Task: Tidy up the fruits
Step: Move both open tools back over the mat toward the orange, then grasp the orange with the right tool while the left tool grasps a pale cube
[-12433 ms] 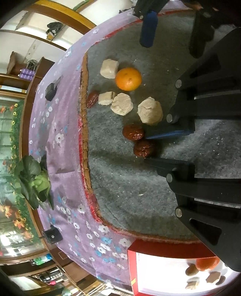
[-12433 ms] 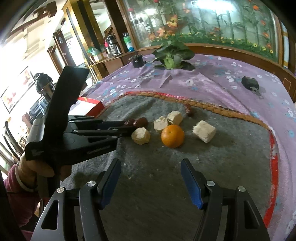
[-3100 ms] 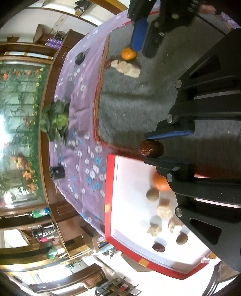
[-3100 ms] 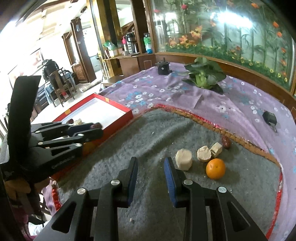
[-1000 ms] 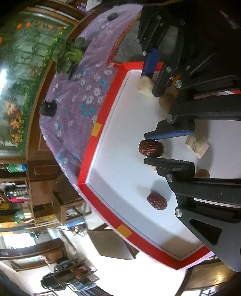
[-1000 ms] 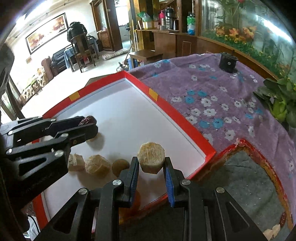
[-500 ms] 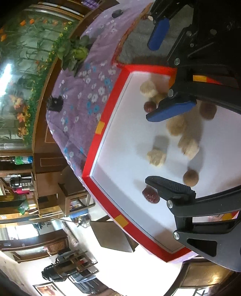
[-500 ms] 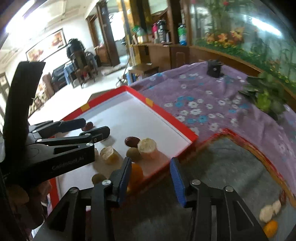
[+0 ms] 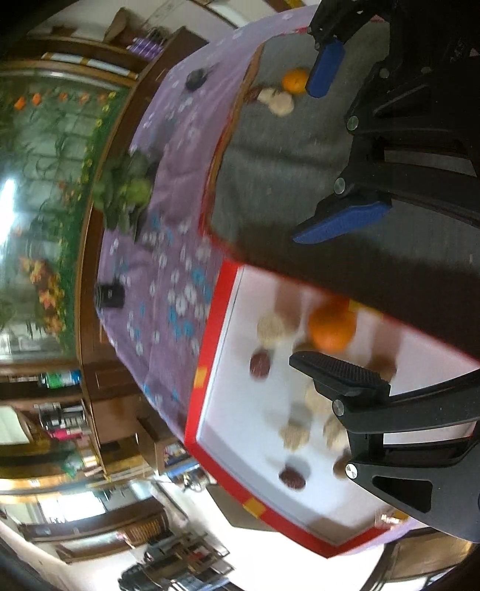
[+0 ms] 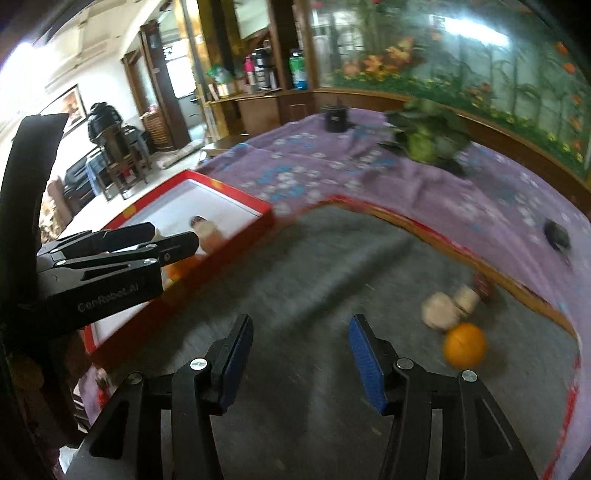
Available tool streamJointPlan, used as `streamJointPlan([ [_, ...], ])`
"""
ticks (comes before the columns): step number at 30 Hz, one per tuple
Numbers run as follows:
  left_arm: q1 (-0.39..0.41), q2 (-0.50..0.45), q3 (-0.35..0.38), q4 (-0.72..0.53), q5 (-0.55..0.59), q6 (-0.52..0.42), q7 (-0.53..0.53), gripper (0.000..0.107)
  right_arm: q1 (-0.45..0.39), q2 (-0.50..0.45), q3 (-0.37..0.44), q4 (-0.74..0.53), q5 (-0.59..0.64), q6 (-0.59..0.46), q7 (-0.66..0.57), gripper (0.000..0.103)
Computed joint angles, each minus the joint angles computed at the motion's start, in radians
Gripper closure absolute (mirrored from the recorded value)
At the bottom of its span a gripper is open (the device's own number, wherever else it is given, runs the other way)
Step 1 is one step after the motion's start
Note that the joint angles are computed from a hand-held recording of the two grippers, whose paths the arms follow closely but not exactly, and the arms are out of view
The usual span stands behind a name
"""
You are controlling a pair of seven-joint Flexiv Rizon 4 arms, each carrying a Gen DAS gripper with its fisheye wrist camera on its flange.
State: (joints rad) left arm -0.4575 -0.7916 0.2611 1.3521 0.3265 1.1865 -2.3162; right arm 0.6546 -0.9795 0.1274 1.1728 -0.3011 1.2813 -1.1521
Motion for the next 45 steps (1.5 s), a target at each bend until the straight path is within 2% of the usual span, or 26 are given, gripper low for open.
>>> streamJointPlan([
  [10,0.003,-0.069,-0.085,-0.109,-0.063,-0.034,0.117,0.046,-0.011,0.110,-0.107,0.225,-0.029,0.090,0.136,0.050],
  [16,0.006,-0.114,-0.123,-0.169,-0.112,-0.057,0.196,0.046,-0.051,0.131,-0.100,0.283,-0.037,0.140,0.175,0.050],
  [20,0.012,-0.149,-0.148,-0.219,-0.157,-0.090,0.251,0.046,-0.087,0.116,-0.068,0.274,-0.033,0.147,0.169,0.050],
  [25,0.005,-0.166,-0.137,-0.247,-0.175,-0.112,0.257,0.046,-0.113,0.069,-0.027,0.201,-0.041,0.126,0.115,0.050],
  [32,0.017,-0.186,-0.150,-0.278,-0.195,-0.115,0.287,0.046,-0.143,-0.045,0.054,-0.013,-0.027,-0.020,-0.055,0.050],
  [34,0.023,-0.197,-0.164,-0.294,-0.205,-0.119,0.311,0.046,-0.154,-0.066,0.083,-0.053,0.006,-0.060,-0.101,0.066],
  [35,0.026,-0.202,-0.172,-0.302,-0.211,-0.122,0.325,0.046,-0.154,-0.066,0.082,-0.051,0.025,-0.054,-0.107,0.071],
  [37,0.034,-0.216,-0.196,-0.322,-0.227,-0.124,0.369,0.046,-0.149,-0.040,0.063,-0.012,0.052,-0.026,-0.107,0.071],
  [39,0.038,-0.235,-0.217,-0.352,-0.242,-0.129,0.422,0.046,-0.126,0.003,-0.004,0.062,0.056,0.038,-0.064,0.071],
  [43,0.045,-0.294,-0.263,-0.441,-0.283,-0.170,0.567,0.046,-0.143,0.047,-0.018,0.136,0.072,0.082,-0.019,0.071],
  [45,0.039,-0.327,-0.258,-0.494,-0.301,-0.198,0.591,0.046,-0.143,0.056,-0.029,0.153,0.062,0.078,-0.001,0.071],
])
